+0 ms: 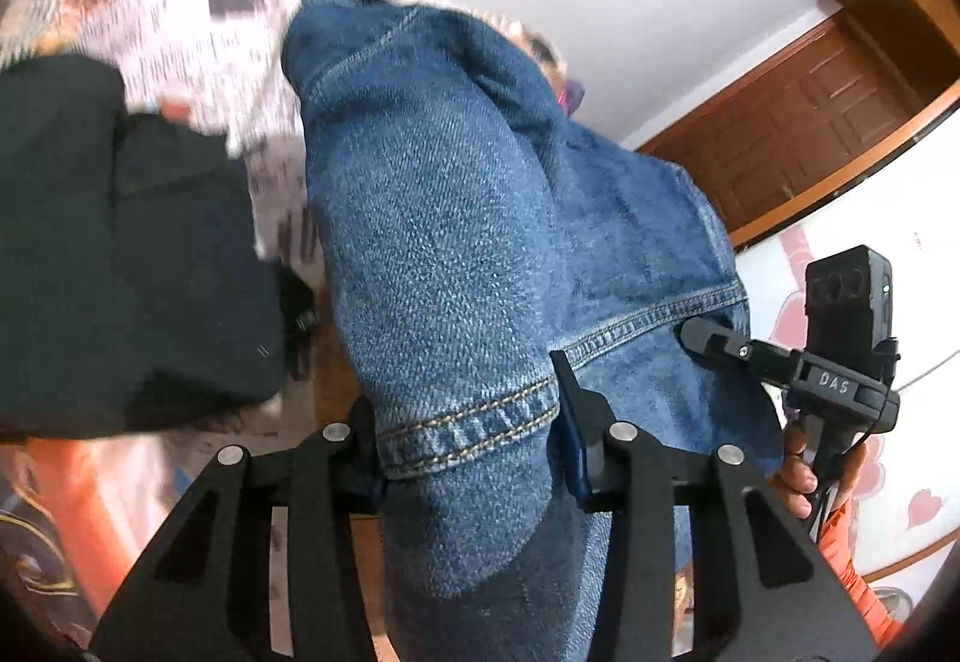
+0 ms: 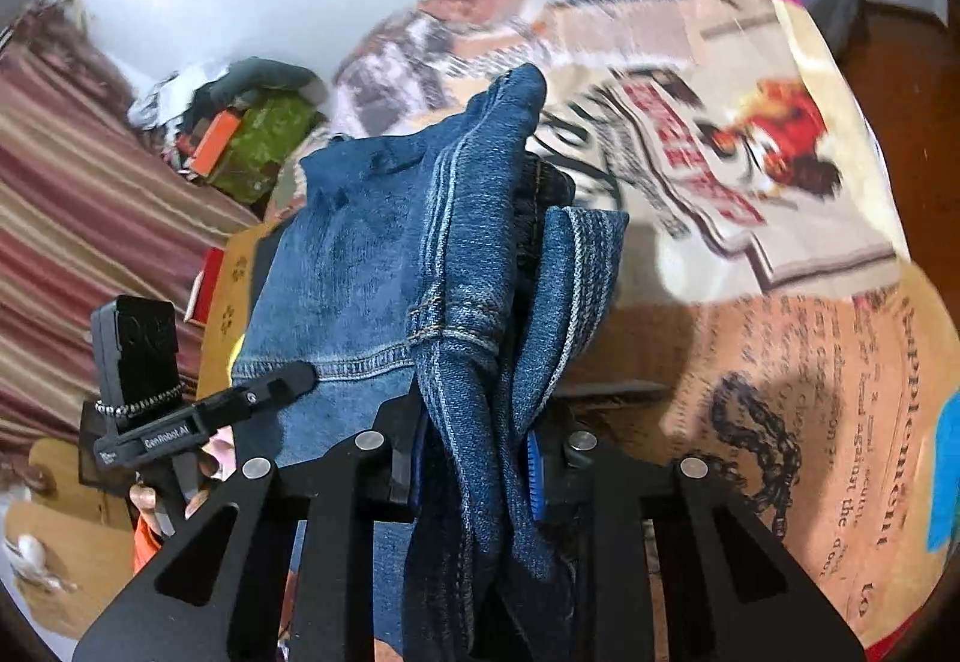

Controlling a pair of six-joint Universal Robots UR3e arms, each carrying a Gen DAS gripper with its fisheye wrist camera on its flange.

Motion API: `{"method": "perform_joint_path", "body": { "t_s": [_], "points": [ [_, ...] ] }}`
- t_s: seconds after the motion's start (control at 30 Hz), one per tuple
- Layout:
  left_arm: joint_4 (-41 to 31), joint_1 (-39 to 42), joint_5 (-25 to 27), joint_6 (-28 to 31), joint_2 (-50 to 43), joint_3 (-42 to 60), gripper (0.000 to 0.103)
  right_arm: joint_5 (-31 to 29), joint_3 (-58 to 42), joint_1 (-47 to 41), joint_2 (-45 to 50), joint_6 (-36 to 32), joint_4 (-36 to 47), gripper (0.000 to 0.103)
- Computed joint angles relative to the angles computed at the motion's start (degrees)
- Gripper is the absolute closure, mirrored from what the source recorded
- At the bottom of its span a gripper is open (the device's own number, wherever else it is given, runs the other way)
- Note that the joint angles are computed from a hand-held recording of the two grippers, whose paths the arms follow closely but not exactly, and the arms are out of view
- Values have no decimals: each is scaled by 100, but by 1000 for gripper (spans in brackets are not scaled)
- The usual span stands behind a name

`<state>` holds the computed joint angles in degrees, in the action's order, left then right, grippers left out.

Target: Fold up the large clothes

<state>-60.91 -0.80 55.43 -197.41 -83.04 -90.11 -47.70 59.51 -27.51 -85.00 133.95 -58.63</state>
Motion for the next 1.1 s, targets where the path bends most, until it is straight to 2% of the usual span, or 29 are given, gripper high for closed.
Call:
{"method": "perform_joint_path", "body": {
  "t_s": [0.03, 0.2, 0.3, 0.4, 0.43, 0.47, 0.53, 0.63, 0.73, 0.77, 0.83, 0.9, 1.03, 1.1],
  "points": [
    [-76, 54, 20, 10, 129, 101, 61, 84, -130, 49, 9, 18, 54, 81],
    [-1331, 1337, -607, 977, 1346, 131, 61, 566, -1012, 475, 262, 255, 331, 81],
    [-2577, 2372, -1085, 1874, 1864, 534, 61, 765, -1379, 928, 449, 651, 56, 81],
    [-4139, 3569, -1564, 3056, 2250, 1076, 62, 859, -1521, 1501, 655, 1226, -655, 81],
    [-4898, 4107, -1741, 3672, 2357, 1336, 62, 881, -1548, 1697, 751, 1461, -910, 81],
    [-5360, 4450, -1835, 4080, 2401, 1483, 61, 896, -1525, 1883, 831, 1678, -1180, 81],
    [-6168, 5124, -1969, 4842, 2446, 1719, 62, 867, -1385, 2258, 984, 2121, -1866, 81],
    [-6807, 5935, -2051, 5703, 2446, 1682, 62, 749, -1342, 2788, 1354, 2702, -2659, 81],
    [-6272, 6155, -1882, 5697, 2561, 979, 62, 520, -1439, 3270, 1801, 3146, -3267, 81],
    [-5763, 6019, -1776, 5412, 2448, 781, 62, 391, -1454, 3440, 1957, 3294, -3527, 81],
    [-5308, 6058, -1580, 5361, 2366, 378, 62, 116, -1521, 3730, 2273, 3514, -3932, 81],
    [-4525, 5955, -1297, 5130, 2244, -206, 62, -175, -1711, 3999, 2638, 3690, -4137, 81],
    [-2965, 5559, -586, 4574, 1942, -1286, 62, -702, -2384, 4382, 3527, 3850, -4004, 81],
    [-2296, 5392, -393, 4472, 1784, -1741, 60, -996, -2611, 4506, 3805, 3914, -3924, 81]
  ]
}}
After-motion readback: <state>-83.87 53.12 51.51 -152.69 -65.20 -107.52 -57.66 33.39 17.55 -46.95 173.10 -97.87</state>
